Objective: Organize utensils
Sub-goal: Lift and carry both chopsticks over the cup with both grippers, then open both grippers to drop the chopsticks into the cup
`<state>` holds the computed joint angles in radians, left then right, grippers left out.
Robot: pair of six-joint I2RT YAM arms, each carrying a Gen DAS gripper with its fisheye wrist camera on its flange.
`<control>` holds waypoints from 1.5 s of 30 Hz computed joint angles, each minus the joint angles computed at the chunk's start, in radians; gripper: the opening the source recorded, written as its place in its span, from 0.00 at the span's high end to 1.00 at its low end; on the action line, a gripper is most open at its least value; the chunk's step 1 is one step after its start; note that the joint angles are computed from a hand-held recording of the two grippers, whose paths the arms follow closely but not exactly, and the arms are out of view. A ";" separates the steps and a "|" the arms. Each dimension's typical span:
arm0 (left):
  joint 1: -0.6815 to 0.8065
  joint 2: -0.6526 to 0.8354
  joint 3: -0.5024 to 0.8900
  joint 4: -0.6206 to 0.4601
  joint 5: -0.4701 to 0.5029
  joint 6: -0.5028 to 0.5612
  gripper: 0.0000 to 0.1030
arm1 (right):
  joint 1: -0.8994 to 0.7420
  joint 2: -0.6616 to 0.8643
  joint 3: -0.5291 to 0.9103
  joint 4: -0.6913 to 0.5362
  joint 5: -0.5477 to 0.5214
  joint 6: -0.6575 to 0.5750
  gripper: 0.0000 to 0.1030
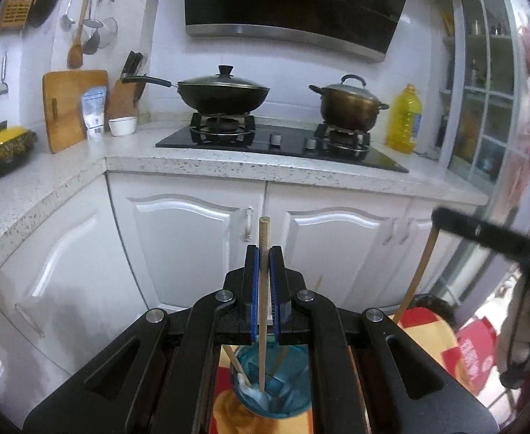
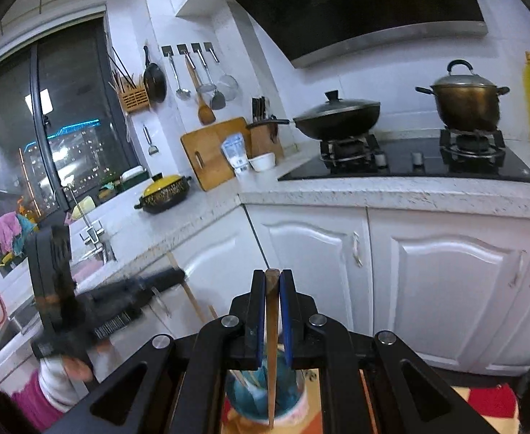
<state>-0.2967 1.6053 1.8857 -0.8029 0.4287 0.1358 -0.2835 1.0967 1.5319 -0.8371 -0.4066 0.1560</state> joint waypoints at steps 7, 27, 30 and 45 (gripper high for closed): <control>-0.020 0.009 -0.151 0.124 -0.051 -0.036 0.96 | 0.191 0.062 -0.102 0.137 0.205 0.014 0.93; -0.016 0.029 -0.262 0.091 -0.056 -0.076 0.76 | 0.016 0.052 -0.386 0.186 -0.026 0.081 0.62; -0.013 0.022 -0.258 0.067 -0.044 -0.084 0.71 | -0.008 0.024 -0.395 0.153 -0.047 0.063 0.62; -0.127 -0.189 -0.454 0.090 -0.173 -0.051 0.57 | -0.098 -0.159 -0.523 0.015 0.008 -0.044 0.61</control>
<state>-0.4237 1.4164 1.4319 -0.7132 0.2555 0.0847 -0.3815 0.9374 1.0084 -0.8224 -0.3986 0.1119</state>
